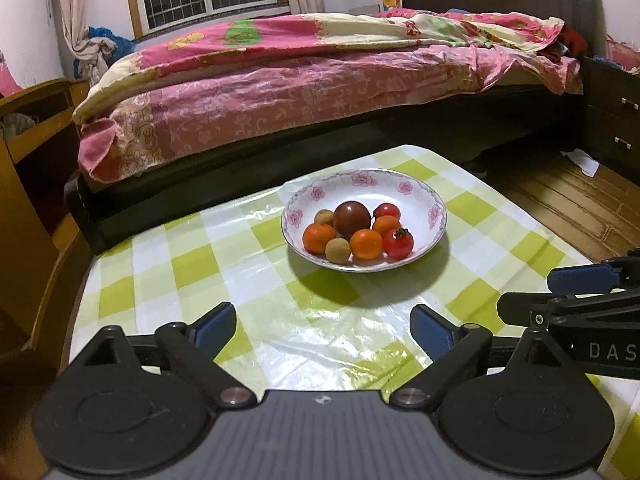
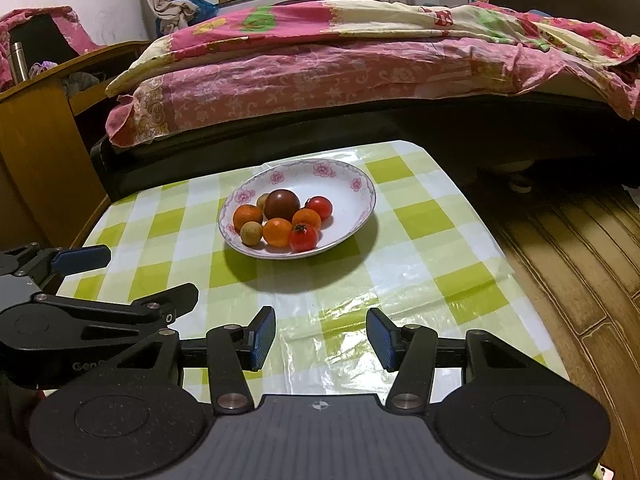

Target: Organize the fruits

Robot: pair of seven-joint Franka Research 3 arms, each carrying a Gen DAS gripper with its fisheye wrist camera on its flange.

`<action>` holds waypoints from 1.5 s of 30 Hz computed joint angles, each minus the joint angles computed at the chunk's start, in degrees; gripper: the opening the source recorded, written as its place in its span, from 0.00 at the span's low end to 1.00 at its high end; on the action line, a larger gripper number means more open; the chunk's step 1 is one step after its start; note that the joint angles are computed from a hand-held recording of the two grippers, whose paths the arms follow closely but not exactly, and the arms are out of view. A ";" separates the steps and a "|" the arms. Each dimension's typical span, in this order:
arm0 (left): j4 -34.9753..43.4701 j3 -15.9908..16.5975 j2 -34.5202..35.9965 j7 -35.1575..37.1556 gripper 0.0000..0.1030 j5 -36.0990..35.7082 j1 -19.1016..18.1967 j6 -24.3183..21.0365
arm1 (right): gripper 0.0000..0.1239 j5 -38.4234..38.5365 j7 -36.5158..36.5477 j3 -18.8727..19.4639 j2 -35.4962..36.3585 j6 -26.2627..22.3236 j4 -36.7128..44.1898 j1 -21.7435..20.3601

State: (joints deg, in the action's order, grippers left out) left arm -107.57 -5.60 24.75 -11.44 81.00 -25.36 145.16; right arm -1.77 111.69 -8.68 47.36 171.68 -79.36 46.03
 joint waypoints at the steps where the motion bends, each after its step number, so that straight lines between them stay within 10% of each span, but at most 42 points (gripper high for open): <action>1: -0.13 -0.07 -0.04 0.06 0.98 -0.26 0.07 0.16 | 0.39 0.01 0.02 -0.01 -0.17 0.08 -0.32 0.07; 45: -2.85 -0.64 -0.67 1.78 0.99 -7.42 -0.30 -0.64 | 0.39 -2.83 2.00 1.28 -1.57 -3.91 -2.69 0.17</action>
State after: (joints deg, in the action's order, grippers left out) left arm -110.42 -6.25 24.08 -9.67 73.58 -25.67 144.52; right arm -4.60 113.69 -7.40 45.79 167.77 -82.05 46.20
